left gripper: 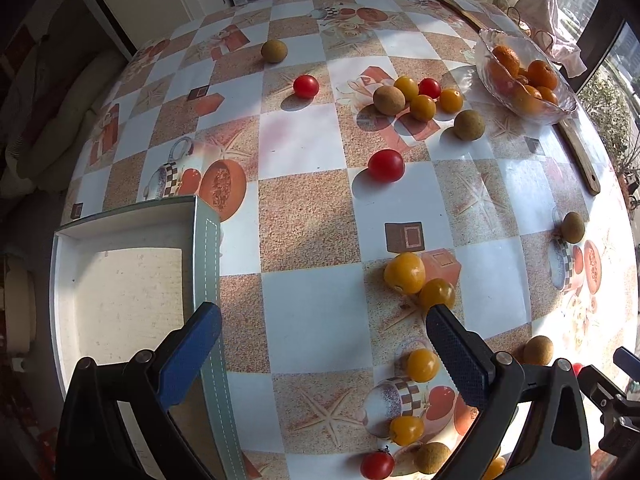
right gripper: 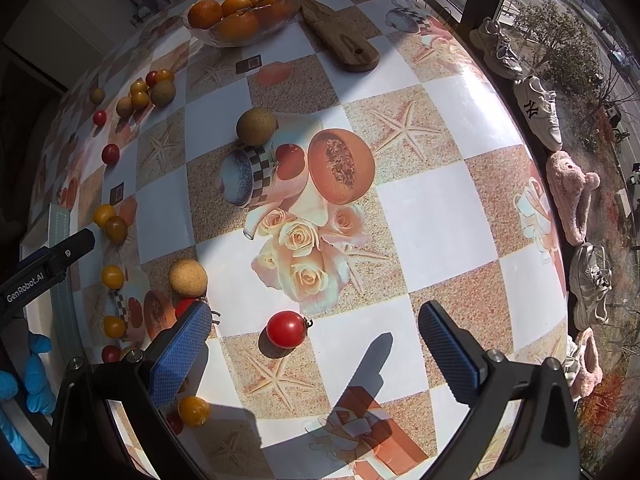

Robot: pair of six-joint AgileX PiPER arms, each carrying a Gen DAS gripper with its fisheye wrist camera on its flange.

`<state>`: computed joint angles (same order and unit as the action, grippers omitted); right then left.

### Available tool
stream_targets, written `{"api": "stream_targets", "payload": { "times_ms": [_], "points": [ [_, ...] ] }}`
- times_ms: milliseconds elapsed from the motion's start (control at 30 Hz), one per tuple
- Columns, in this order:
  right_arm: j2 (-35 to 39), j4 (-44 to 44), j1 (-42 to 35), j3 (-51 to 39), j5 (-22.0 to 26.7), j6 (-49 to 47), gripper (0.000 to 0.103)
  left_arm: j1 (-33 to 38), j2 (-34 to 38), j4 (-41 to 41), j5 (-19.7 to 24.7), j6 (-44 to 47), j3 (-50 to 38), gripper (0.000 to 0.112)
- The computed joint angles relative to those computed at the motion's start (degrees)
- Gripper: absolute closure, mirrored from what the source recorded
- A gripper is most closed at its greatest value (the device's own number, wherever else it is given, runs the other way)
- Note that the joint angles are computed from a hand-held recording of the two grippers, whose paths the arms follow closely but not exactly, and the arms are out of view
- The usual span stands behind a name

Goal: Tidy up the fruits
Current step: 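Move both grippers open toward the scattered cherry tomatoes on the table, then grasp a yellow cherry tomato with the left gripper while the right gripper grasps a red one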

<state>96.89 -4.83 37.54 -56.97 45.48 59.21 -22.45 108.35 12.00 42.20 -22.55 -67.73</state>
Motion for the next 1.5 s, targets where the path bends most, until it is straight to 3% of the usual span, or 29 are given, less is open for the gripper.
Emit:
{"api": "stream_targets", "payload": {
  "times_ms": [233, 333, 500, 567, 700, 767, 867, 900, 967, 1067, 1133, 1200, 1500],
  "points": [
    [0.3, 0.3, 0.3, -0.2, -0.3, -0.4, 0.000, -0.5, 1.9, 1.8, -2.1, 0.6, 0.3, 0.009],
    [0.8, 0.2, 0.8, -0.4, -0.2, -0.4, 0.000, -1.5, 3.0, 2.6, -2.7, 0.6, -0.5, 0.019],
    [1.5, 0.4, 1.7, -0.3, -0.2, -0.4, 0.000, -1.5, 4.2, 0.5, -3.5, 2.5, -1.4, 0.019],
    [1.4, 0.3, 1.8, 0.1, -0.4, -0.3, 0.000, -1.8, 4.6, -0.7, -4.1, 4.0, -1.6, 0.031],
    [1.4, -0.3, 2.2, 0.6, -0.9, 0.4, 0.000, -2.6, 4.9, -1.0, -4.9, 4.4, -2.3, 0.031],
    [1.2, -0.7, 2.3, 0.9, -1.2, 0.7, 0.001, -2.7, 4.8, -2.3, -5.3, 5.3, -2.2, 0.039],
    [1.4, -0.9, 2.6, 1.0, -1.9, 1.0, 0.015, -3.1, 4.1, -3.8, -5.7, 6.6, -1.6, 0.048],
    [1.6, -0.4, 2.6, 1.0, -2.2, 0.7, 0.025, -3.2, 3.8, -4.6, -5.9, 7.3, -1.2, 0.051],
    [2.3, -1.3, 3.2, 0.2, -1.6, 1.0, 0.028, -3.3, 3.3, -6.8, -6.4, 9.5, -0.6, 0.063],
    [4.0, -3.4, 5.0, -2.1, 0.8, 1.3, 0.044, -4.9, 2.1, -7.4, -7.3, 10.2, 0.8, 0.079],
    [4.6, -5.0, 6.1, -3.4, 2.7, 1.5, 0.076, -5.8, 1.4, -7.6, -7.9, 10.4, 1.8, 0.087],
    [4.3, -4.8, 6.3, -3.2, 2.3, 1.2, 0.076, -6.5, 1.0, -6.0, -8.0, 9.3, 2.2, 0.088],
    [-1.9, 0.0, 2.8, 2.6, -4.7, 0.7, 0.076, -1.5, -1.4, -14.8, -4.4, 16.5, 1.8, 0.088]
  ]
}}
